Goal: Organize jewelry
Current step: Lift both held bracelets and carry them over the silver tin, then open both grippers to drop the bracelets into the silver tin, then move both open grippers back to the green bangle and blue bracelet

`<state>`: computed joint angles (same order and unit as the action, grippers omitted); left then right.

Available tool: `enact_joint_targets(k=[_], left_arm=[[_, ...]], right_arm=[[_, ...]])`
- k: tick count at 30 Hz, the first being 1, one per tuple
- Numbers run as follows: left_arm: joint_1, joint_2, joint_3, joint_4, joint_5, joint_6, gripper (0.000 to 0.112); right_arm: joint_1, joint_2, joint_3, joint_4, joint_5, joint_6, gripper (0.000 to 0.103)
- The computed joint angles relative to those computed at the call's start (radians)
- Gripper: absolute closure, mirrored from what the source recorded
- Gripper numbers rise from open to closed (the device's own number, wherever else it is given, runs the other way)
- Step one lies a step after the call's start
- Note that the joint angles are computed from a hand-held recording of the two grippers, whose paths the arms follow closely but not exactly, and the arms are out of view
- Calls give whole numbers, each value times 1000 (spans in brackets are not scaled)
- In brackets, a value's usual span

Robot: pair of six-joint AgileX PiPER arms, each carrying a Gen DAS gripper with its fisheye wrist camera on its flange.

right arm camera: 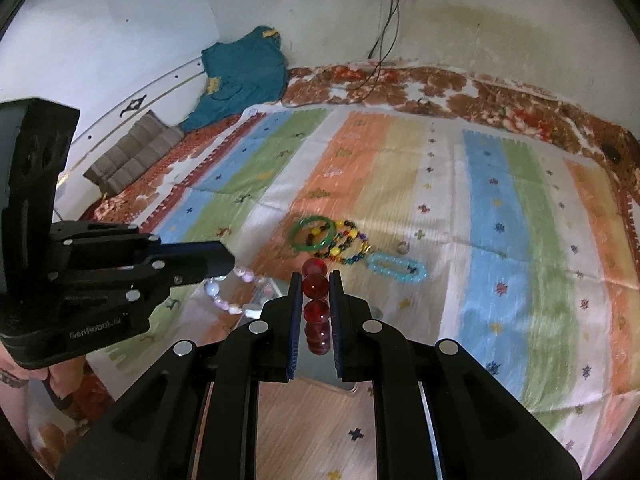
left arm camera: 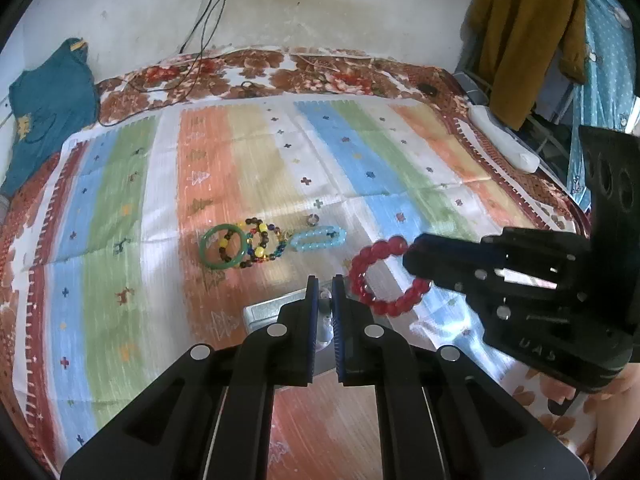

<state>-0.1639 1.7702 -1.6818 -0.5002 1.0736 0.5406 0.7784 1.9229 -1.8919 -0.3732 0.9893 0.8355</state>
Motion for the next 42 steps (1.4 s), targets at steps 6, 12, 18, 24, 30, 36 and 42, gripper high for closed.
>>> enact_joint_targets(k=[6,12,18,24,30,36,42], left_arm=[[28,1,5,12,-15,-39,95],[38,18,-5,30,-17,-64,87],[32,42,-27,65,-32,-93,74],[39,81,-55,112,-49,-151,64],[35,105,-78,164,-73,-208,54],[25,144,-109,219,-82,-256,48],[26,160,-130,240,-98,-291,40]], right_arm=[[-13,-15,40,-29,23,57,74],[-40,-29,73,-25,22,84,67],[-46,-9,58,-24,44,73,60],[-64,-7,59,-26,53,88,53],[-83,6,50,-13,59,70,47],[-104,3,60,8,48,81,37],[-119,21,44,15,54,77,33]])
